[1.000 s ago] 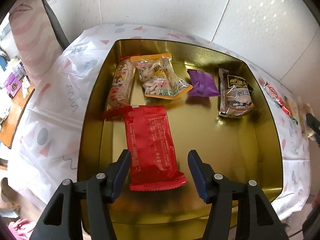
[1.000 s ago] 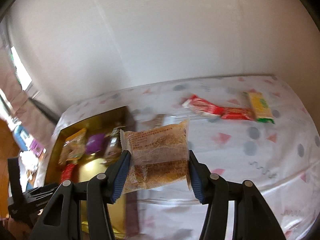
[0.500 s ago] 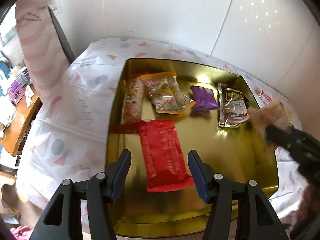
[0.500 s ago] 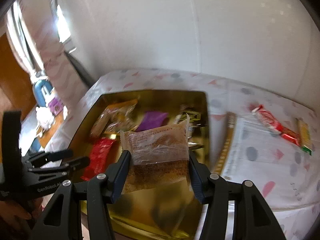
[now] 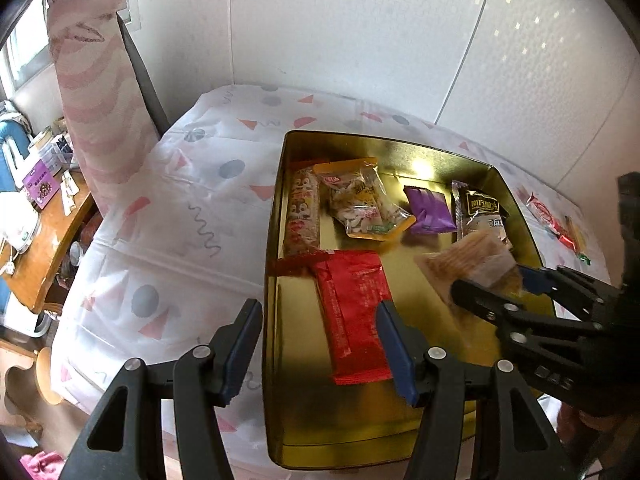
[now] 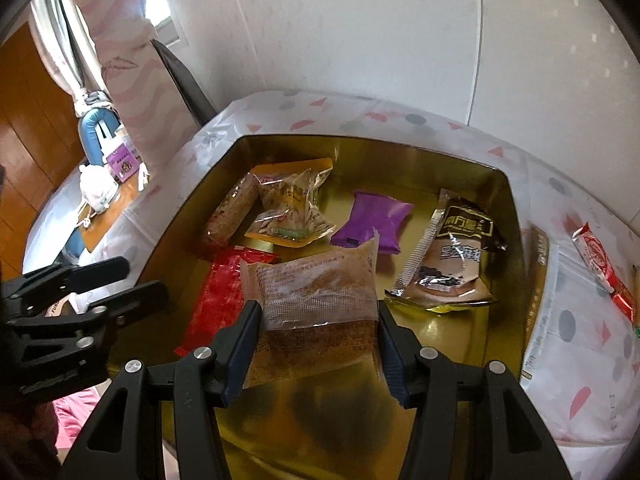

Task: Organize snacks
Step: 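Carry the clear cracker bag into the gold tray and open the right tool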

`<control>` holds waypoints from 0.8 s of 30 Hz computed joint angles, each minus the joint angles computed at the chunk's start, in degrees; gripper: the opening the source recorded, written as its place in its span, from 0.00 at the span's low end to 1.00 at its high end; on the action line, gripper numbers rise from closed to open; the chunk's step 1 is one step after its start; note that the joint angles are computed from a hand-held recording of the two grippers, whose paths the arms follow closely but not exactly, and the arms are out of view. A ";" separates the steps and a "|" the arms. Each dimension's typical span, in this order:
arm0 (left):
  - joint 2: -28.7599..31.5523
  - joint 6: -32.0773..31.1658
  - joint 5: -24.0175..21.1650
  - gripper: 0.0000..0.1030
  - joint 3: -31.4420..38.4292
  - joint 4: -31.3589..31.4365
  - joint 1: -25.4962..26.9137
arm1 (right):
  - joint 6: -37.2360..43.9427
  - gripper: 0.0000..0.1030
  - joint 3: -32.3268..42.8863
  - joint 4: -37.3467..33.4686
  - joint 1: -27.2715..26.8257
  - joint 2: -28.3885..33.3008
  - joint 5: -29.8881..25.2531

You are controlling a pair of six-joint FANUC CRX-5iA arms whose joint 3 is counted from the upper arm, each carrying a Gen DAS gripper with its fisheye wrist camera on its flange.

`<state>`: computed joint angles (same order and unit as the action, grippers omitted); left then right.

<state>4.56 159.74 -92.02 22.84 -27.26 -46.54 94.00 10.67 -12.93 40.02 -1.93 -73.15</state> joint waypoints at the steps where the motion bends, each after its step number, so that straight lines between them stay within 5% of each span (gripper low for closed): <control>1: -0.06 -0.25 0.10 0.58 -0.01 -0.04 -0.04 | -0.69 0.55 0.22 0.47 0.34 0.64 -0.15; 11: 0.94 -2.45 0.55 0.58 0.72 0.72 0.19 | -6.77 0.55 2.88 2.44 1.32 5.76 -3.31; 24: 3.30 -3.67 0.04 0.58 3.32 0.47 -0.58 | -3.69 0.55 2.81 -1.41 -1.26 3.39 -4.43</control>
<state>7.86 156.08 -91.97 26.17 -26.79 -47.13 90.31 13.48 -14.34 38.76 1.46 -77.59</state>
